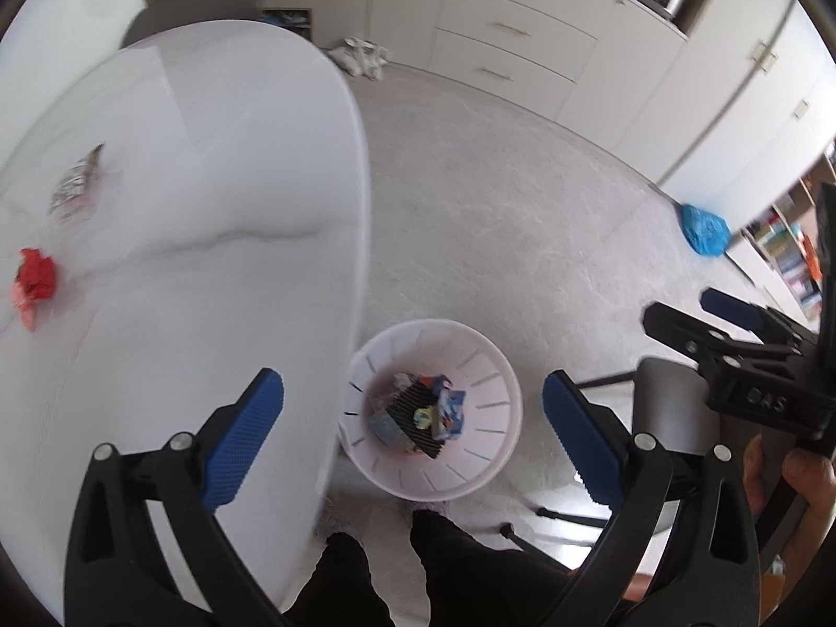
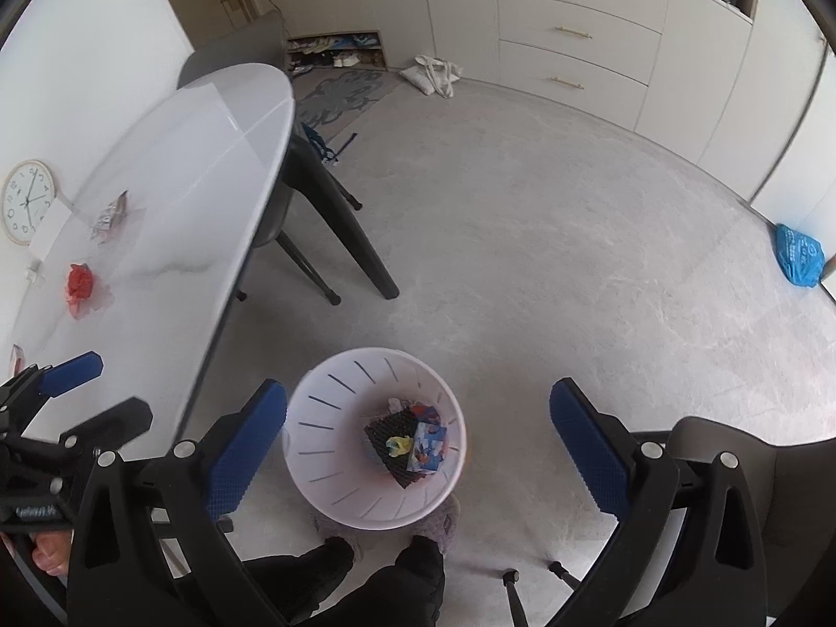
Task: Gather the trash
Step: 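Move both tools back over the table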
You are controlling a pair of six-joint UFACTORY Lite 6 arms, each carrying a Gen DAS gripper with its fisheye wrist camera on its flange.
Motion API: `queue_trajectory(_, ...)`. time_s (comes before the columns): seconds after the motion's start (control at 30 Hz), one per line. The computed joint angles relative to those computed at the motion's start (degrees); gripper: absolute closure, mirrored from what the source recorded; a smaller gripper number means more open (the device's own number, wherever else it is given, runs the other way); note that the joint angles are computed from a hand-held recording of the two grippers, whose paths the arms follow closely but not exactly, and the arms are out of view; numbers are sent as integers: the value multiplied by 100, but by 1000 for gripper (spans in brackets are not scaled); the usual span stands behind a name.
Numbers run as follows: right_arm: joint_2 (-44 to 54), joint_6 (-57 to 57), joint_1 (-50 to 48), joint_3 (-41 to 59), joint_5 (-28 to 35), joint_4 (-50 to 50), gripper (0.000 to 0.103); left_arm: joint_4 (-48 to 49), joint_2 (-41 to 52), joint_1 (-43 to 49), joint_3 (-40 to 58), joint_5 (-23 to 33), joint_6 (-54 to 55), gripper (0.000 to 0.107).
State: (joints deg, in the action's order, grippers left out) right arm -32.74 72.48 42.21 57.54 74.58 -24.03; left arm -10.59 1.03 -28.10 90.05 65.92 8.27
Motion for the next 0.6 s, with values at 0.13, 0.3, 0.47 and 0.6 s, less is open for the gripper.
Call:
queue_trajectory(0.13,843,-93,188,872,-211,-143,3,144,142,945,412,-9,156,12)
queue_trajectory(0.3,2415,-717,150,2374,-733,-154,3,99,775,2327,1339,51,506,12)
queue_trajectory(0.47,4237,-1453,98,4321,-1079,130,3,1,1666,3513,2441,114,857,12)
queue_trajectory(0.6,6047,-2274,71,6634,-894,520,3,-71,2333,4148,3210,174,1178,12)
